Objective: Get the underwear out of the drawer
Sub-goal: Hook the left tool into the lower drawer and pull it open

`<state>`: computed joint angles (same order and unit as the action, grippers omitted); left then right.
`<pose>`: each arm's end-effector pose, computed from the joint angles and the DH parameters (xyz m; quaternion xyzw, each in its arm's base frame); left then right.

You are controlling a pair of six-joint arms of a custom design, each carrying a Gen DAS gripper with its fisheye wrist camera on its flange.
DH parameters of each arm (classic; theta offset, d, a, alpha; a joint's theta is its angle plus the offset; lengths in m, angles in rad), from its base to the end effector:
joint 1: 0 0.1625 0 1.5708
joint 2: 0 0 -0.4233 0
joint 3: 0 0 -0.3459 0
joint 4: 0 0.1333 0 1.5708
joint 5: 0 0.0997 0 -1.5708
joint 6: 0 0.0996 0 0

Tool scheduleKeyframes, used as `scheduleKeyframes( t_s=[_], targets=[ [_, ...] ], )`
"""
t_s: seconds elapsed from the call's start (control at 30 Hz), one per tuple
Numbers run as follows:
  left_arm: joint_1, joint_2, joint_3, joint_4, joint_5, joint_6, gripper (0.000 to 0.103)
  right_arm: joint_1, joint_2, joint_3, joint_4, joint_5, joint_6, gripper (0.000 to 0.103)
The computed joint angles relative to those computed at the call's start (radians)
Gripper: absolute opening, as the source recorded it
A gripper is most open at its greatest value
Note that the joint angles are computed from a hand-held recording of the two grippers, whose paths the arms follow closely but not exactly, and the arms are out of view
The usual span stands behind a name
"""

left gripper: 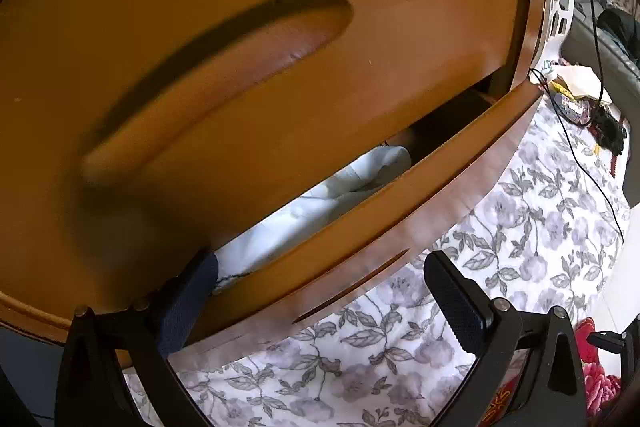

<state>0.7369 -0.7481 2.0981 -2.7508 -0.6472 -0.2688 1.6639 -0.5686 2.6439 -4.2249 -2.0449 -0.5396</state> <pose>-0.2081 -0.4762 0.0369 0.2850 0.8461 -0.1678 0.4180 0.1173 -0.3119 0.0680 0.2261 -0.9062 0.2207 0.2809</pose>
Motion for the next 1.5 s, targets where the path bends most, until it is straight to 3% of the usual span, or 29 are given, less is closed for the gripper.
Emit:
scheduleKeyframes(
  t_s=[0.3,0.47,1.03,1.13,1.27,1.5],
  targets=[
    [-0.004,0.04,0.001,-0.005,0.045,0.012,0.103,-0.012,-0.006,-0.005,0.026,0.009,0.015,0.103],
    [-0.007,0.055,-0.01,0.054,0.065,0.016,0.103,-0.011,-0.003,-0.005,0.024,0.009,0.019,0.103],
    [0.028,0.034,-0.054,0.141,-0.028,0.071,0.102,-0.023,-0.004,-0.01,0.043,0.012,0.017,0.103],
    [0.029,0.047,-0.063,0.148,-0.012,0.062,0.101,-0.023,0.002,-0.008,0.035,0.012,0.016,0.103],
    [0.028,0.039,-0.066,0.161,0.006,0.051,0.088,-0.023,0.002,-0.009,0.04,0.01,0.018,0.103],
    [0.023,0.018,-0.062,0.171,-0.017,0.049,0.086,-0.017,0.008,-0.011,0.038,0.004,0.017,0.103]
  ],
)
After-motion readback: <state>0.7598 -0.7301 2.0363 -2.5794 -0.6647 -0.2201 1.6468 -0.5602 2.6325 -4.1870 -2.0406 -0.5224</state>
